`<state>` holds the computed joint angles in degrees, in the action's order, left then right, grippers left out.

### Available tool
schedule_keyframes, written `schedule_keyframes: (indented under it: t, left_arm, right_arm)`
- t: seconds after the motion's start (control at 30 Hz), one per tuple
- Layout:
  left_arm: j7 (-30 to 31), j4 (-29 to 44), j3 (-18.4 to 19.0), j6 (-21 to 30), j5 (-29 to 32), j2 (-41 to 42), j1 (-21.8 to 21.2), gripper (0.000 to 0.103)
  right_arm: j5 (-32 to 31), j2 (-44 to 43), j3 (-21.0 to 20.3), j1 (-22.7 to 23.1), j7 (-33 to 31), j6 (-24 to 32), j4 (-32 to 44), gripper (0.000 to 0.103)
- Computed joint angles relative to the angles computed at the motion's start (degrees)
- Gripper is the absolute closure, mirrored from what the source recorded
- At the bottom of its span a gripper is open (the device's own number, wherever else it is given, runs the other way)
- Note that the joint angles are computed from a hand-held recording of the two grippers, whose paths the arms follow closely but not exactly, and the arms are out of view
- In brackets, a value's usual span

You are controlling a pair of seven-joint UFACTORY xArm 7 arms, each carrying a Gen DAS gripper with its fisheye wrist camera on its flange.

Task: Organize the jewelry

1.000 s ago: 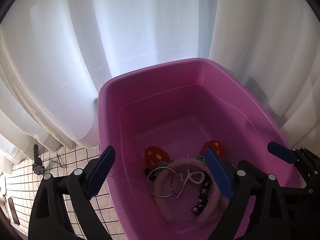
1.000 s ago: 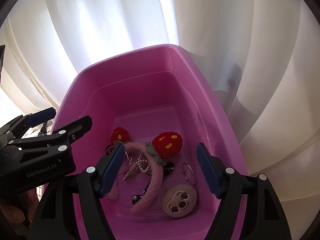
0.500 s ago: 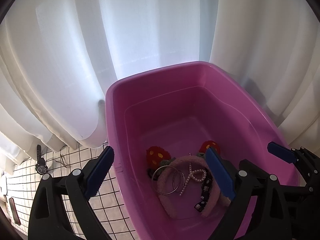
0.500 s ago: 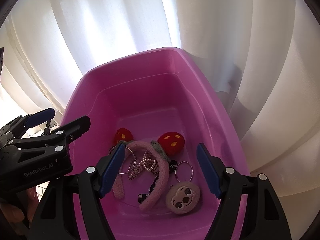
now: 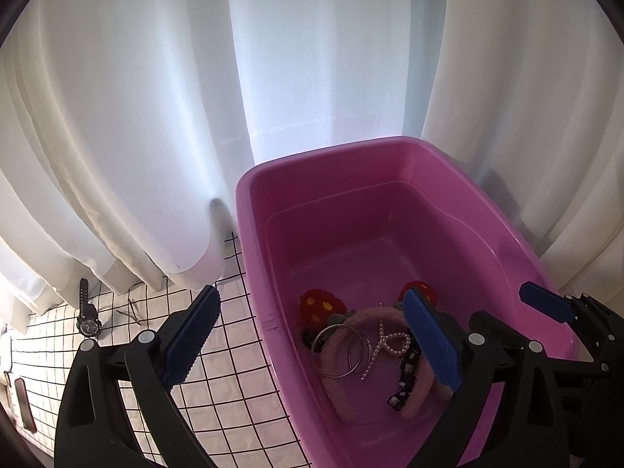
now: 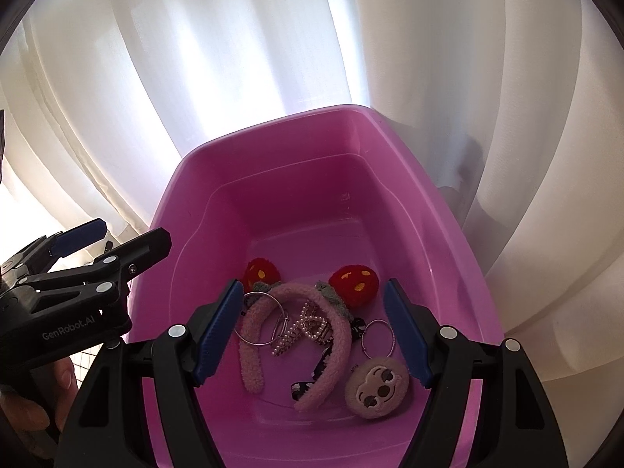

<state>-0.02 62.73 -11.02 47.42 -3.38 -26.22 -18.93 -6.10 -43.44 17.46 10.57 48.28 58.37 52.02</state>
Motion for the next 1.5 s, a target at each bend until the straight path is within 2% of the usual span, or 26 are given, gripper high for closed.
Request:
schedule_keyframes:
  t: [0.3, 0.4, 0.8, 1.17, 1.5]
  left_arm:
    - [2.69, -1.75, 2.88, -1.03, -2.51, -3.19, 0.13, 0.008]
    - [4.58, -2.3, 4.17, -0.6, -3.28, -4.51, 0.55, 0.008]
    - [13.72, -3.39, 11.01, 1.51, -5.82, -7.09, 5.3, 0.006]
    - [23.65, -3.81, 17.65, 3.99, -9.36, -6.57, 11.05, 0.006]
    - [32.48, -2.66, 23.04, 6.16, -12.44, -3.26, 16.9, 0.006]
  right_arm:
    - [-0.47, 1.62, 1.76, -0.28, 2.33, -0.52, 2.37, 0.032]
    - [-0.29, 3.07, 2.53, -0.11, 4.03, -0.64, 3.77, 0.027]
    - [-6.92, 14.52, 9.33, 1.07, 11.84, 1.62, 15.85, 0.027]
    - [-17.47, 31.38, 14.15, 7.08, 19.85, 5.66, 30.5, 0.027]
    - [-28.21, 47.14, 14.78, 17.29, 25.38, 11.0, 44.92, 0.027]
